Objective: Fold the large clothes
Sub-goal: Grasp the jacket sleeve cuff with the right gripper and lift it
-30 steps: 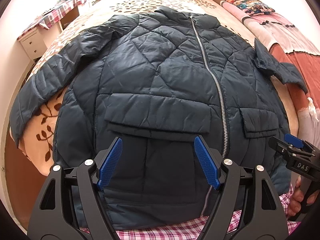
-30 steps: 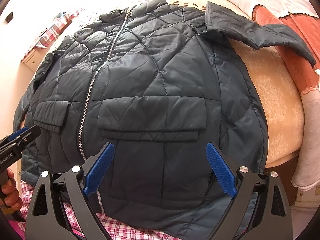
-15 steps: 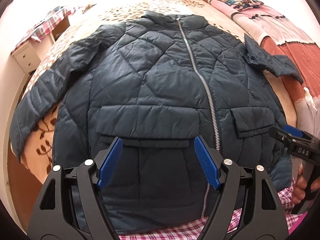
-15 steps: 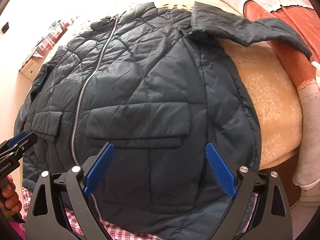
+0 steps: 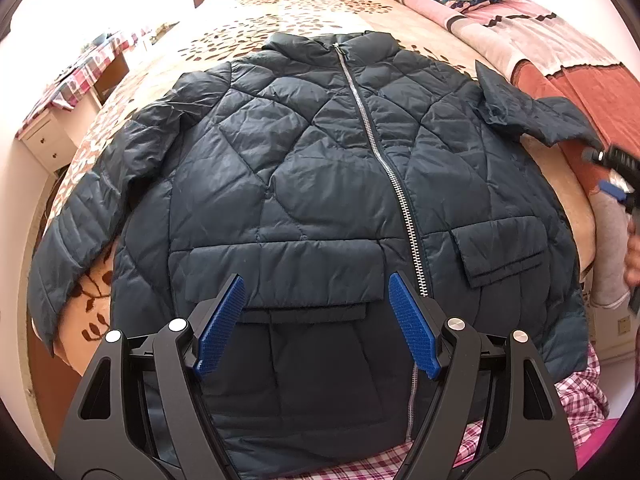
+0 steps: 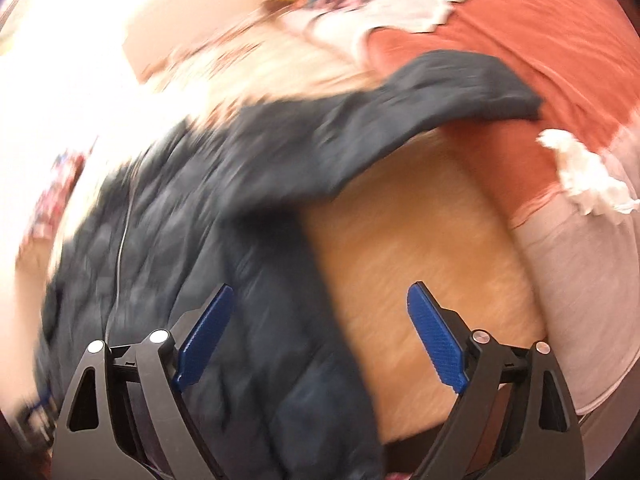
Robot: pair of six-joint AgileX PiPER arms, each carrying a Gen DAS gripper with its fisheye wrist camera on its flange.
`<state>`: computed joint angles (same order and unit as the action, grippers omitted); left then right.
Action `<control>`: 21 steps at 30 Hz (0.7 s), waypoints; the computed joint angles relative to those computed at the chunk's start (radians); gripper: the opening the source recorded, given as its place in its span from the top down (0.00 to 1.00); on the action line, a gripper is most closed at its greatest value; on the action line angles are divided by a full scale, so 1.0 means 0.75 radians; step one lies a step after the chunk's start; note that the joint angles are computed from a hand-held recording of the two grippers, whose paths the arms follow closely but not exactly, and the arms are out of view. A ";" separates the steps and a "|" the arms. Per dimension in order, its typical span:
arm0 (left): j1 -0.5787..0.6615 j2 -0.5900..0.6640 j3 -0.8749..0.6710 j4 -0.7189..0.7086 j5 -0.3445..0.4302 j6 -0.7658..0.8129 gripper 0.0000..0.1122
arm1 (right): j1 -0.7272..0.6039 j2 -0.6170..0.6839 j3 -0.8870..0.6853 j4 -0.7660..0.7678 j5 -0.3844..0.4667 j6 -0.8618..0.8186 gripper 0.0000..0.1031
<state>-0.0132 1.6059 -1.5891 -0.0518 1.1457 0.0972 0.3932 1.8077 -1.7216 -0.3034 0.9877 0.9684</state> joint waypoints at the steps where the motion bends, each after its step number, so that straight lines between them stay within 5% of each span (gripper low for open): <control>1: -0.001 0.004 -0.006 0.005 0.003 -0.005 0.34 | -0.032 0.001 -0.008 -0.001 -0.004 0.007 0.17; 12: 0.010 0.048 -0.066 0.050 0.068 -0.067 0.34 | -0.302 0.123 -0.191 0.090 -0.040 -0.037 0.24; 21: 0.003 0.059 -0.070 0.057 0.079 -0.085 0.34 | -0.492 0.259 -0.318 0.309 -0.070 0.008 0.78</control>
